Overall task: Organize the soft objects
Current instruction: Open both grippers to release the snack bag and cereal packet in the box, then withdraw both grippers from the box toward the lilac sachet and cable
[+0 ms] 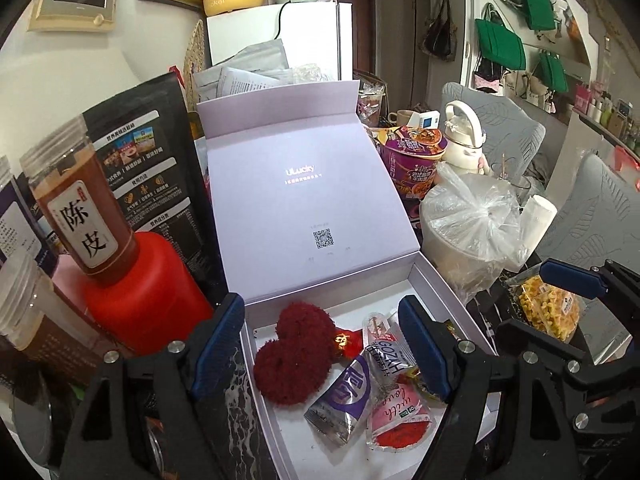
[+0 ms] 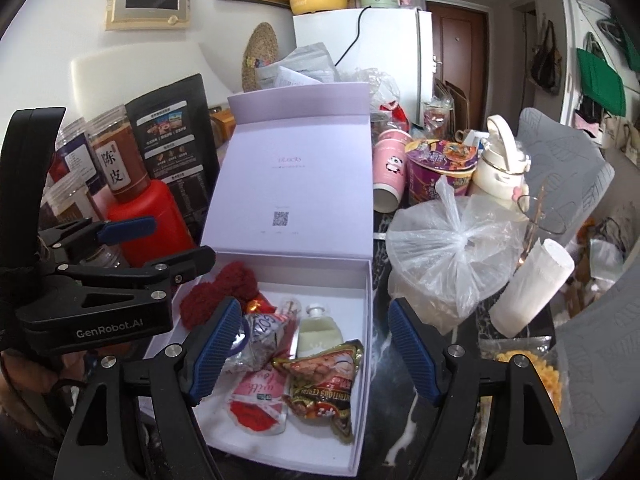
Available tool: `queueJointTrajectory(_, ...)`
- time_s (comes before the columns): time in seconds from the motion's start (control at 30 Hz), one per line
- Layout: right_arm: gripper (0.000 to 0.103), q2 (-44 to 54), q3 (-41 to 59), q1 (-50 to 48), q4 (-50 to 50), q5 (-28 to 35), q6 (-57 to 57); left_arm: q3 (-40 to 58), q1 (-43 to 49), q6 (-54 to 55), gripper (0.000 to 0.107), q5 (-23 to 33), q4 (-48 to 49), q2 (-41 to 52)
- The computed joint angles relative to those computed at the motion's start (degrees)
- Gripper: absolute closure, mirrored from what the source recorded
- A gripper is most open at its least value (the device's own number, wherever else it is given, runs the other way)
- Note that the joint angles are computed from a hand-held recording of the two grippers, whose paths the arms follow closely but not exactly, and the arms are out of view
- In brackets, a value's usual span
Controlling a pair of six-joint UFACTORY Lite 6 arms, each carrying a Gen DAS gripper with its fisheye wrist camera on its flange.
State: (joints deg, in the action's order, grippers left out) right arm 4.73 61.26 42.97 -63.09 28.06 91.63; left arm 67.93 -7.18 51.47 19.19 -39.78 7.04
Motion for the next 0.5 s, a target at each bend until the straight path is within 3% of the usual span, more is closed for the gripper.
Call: queueJointTrajectory(0.5, 0.020, -10.80, -2.77, 13.70, -1.02, 15.49, 3.17, -10.71, 2.85, 0.39, 0.028, 5.12, 0.64, -20.03)
